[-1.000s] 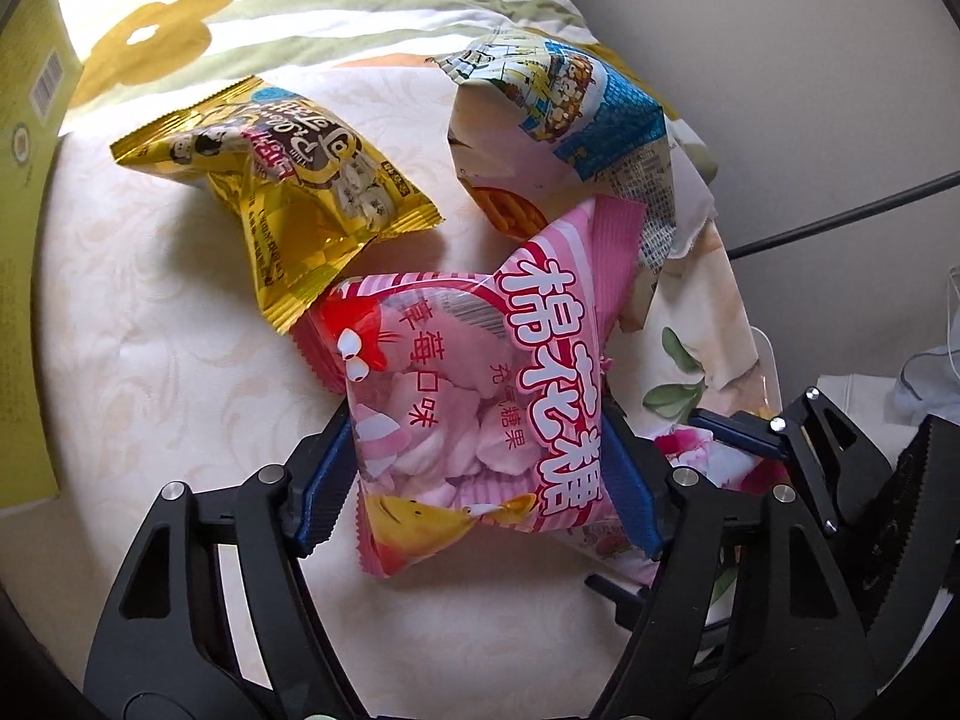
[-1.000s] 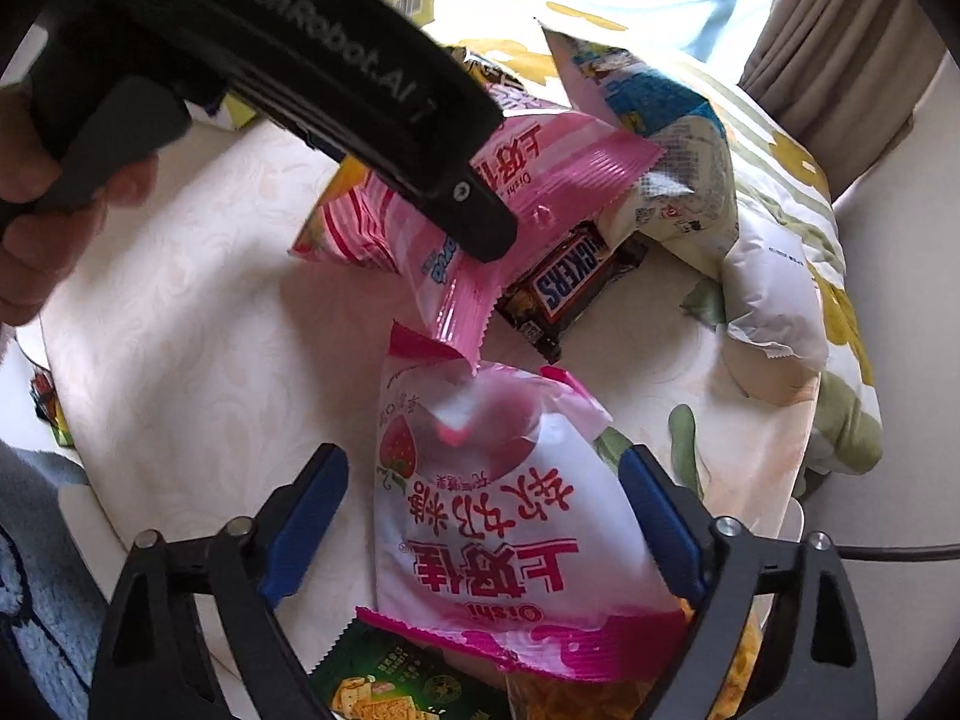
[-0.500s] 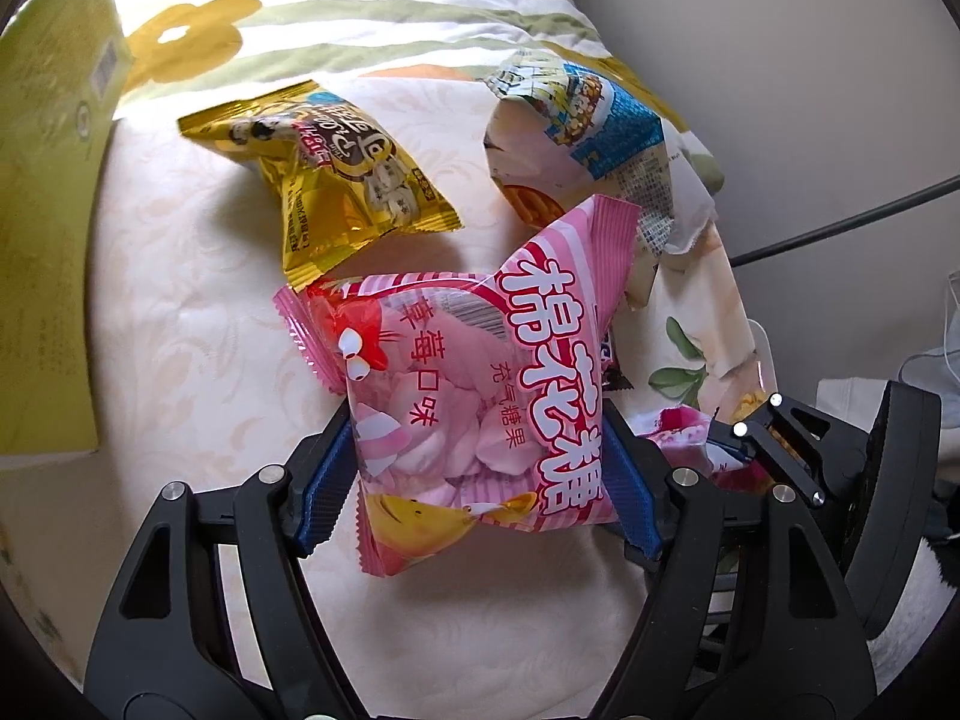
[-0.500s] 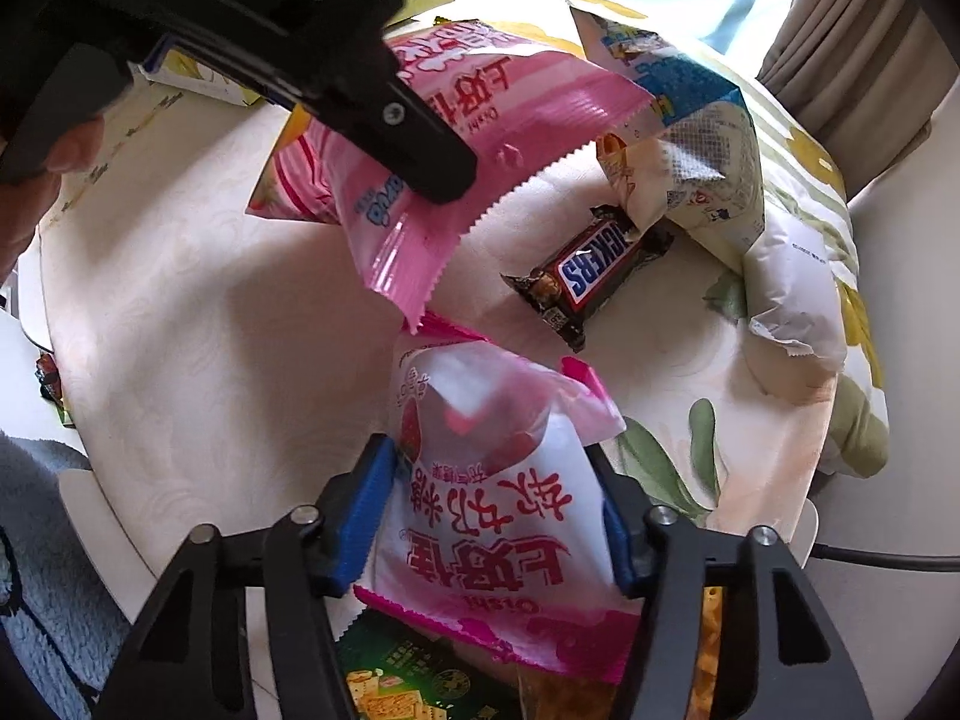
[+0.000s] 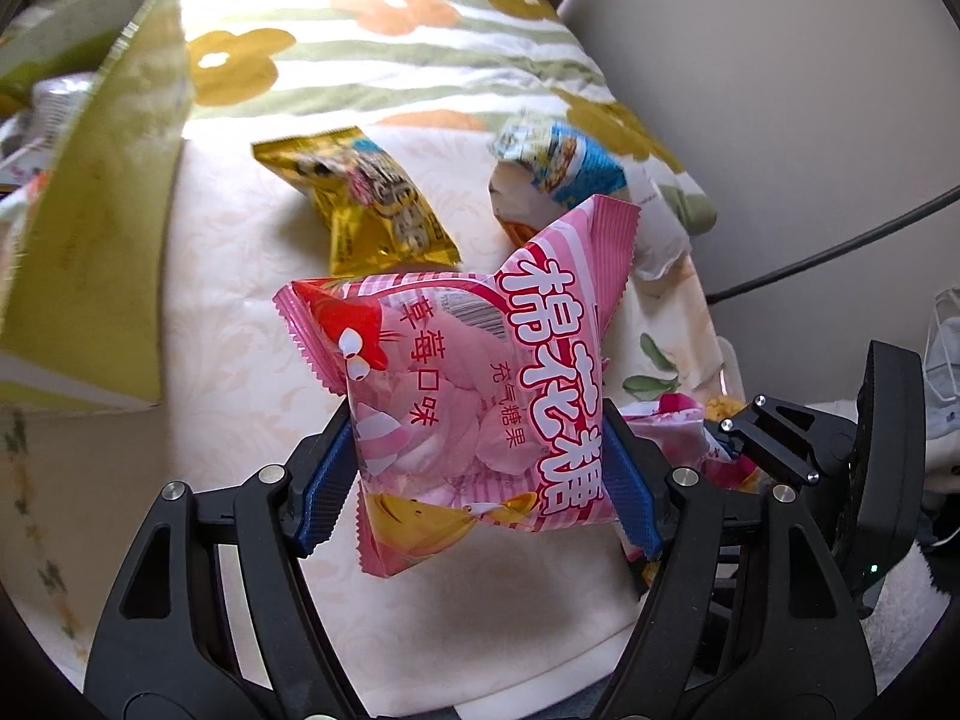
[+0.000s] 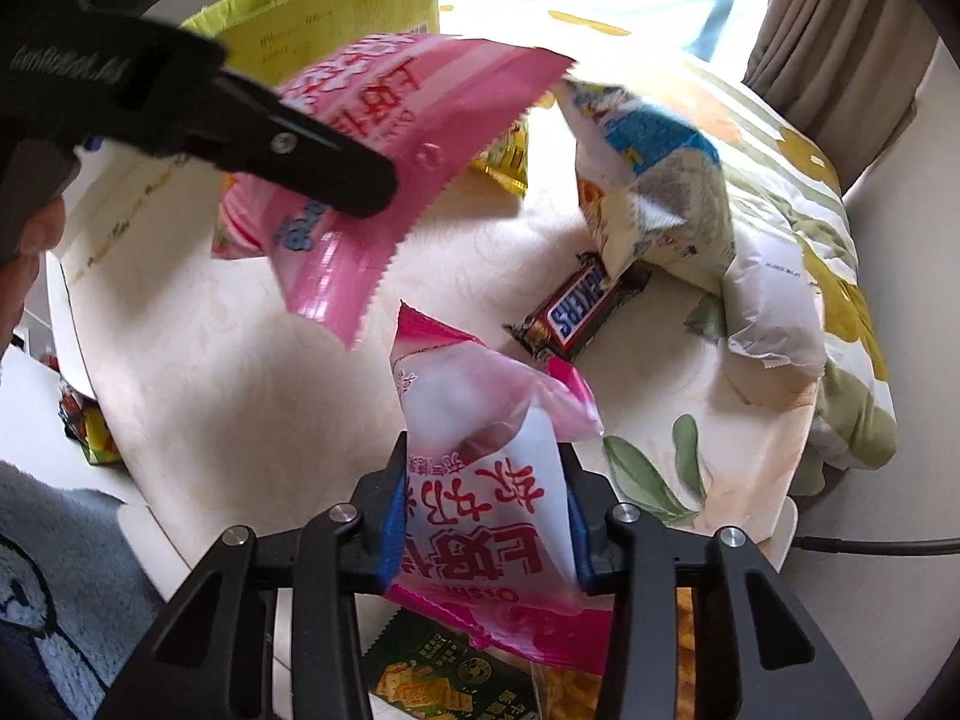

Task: Organize snacks
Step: 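Grasp the pink cotton-candy bag with the left tool while the right tool grasps a pink-and-white bag, then carry both pink bags over the yellow box and open both tools to drop them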

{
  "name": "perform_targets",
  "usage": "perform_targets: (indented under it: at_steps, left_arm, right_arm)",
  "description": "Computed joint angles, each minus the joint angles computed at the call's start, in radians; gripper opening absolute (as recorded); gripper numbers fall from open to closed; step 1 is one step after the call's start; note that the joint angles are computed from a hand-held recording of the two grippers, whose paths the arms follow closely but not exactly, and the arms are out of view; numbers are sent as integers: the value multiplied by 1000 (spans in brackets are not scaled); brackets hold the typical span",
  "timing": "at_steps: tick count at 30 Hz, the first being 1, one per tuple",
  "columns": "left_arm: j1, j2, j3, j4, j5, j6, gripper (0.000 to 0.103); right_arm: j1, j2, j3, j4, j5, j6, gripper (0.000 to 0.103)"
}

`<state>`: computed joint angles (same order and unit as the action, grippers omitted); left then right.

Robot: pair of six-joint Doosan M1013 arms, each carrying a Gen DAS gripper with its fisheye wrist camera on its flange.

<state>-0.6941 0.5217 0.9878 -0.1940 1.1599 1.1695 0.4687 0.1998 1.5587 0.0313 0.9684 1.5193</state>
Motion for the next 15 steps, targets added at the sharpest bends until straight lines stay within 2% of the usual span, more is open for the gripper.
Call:
perform_targets:
  at_steps: [8,15]
  left_arm:
    - [-5,-78,53,94,-62,-108,71]
    - [10,-142,89,191,-97,-183,71]
  right_arm:
    - [7,-24,-26,-36,-26,57,38]
    - [12,-12,-105,-45,-3,84,38]
